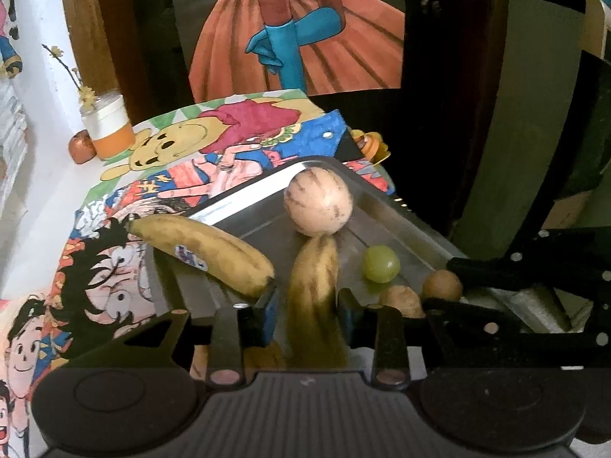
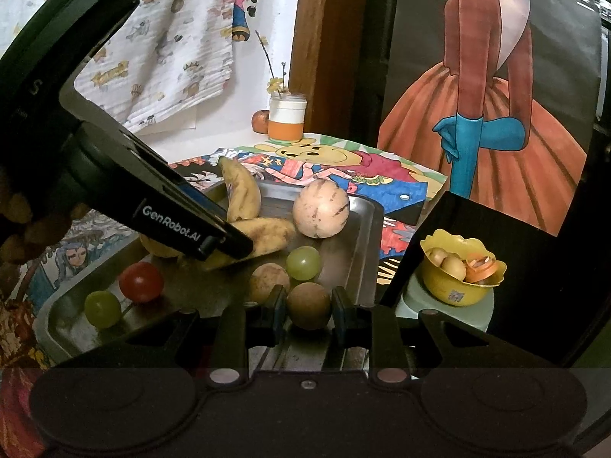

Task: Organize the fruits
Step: 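Lower the banana onto the tray with left tool while right tool lowers the brown fruit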

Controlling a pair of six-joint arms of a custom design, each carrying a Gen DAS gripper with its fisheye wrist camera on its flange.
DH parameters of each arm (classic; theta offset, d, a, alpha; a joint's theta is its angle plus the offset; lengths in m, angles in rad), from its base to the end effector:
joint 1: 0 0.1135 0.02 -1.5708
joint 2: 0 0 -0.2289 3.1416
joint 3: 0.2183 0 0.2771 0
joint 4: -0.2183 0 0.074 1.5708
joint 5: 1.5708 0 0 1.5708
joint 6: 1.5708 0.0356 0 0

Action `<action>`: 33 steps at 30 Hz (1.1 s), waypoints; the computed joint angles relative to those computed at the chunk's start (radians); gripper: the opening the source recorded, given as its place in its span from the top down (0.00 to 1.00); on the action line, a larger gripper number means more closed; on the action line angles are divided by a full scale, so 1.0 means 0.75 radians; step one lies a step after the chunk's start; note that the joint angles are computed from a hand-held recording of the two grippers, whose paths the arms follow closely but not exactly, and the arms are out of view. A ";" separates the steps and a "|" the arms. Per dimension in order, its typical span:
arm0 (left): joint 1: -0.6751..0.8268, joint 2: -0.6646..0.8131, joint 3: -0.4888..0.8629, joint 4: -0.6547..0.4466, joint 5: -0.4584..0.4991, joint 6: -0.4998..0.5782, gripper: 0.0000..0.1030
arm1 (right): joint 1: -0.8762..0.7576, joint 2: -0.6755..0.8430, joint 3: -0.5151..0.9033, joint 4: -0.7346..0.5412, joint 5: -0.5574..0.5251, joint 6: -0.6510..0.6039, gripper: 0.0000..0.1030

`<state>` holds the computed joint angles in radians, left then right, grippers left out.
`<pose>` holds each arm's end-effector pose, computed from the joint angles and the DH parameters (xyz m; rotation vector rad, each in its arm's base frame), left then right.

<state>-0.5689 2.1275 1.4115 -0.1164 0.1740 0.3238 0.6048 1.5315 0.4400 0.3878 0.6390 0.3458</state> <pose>0.3824 -0.2518 0.0949 1.1138 2.1389 -0.3227 0.2319 0.1345 0.0635 0.0477 2.1212 -0.1727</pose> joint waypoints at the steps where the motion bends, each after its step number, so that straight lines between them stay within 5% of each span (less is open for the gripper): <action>1: 0.001 0.000 0.001 -0.004 -0.001 0.000 0.62 | 0.002 0.002 0.002 0.000 0.004 -0.002 0.73; 13: 0.008 -0.004 0.002 -0.013 0.025 -0.008 0.59 | 0.013 0.004 -0.001 0.010 0.025 -0.002 0.71; 22: 0.005 -0.051 -0.053 0.024 0.036 -0.003 0.36 | 0.038 -0.013 -0.015 0.008 0.063 0.013 0.61; 27: 0.004 -0.100 -0.105 0.080 0.024 -0.008 0.14 | 0.054 -0.032 -0.023 -0.002 0.090 0.036 0.49; 33: 0.006 -0.155 -0.165 0.152 0.004 -0.014 0.02 | 0.075 -0.036 -0.023 -0.004 0.122 0.061 0.37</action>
<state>-0.5644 2.0115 1.2880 -0.0027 0.1770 0.3134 0.6614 1.5047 0.4225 0.3850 0.7303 0.3917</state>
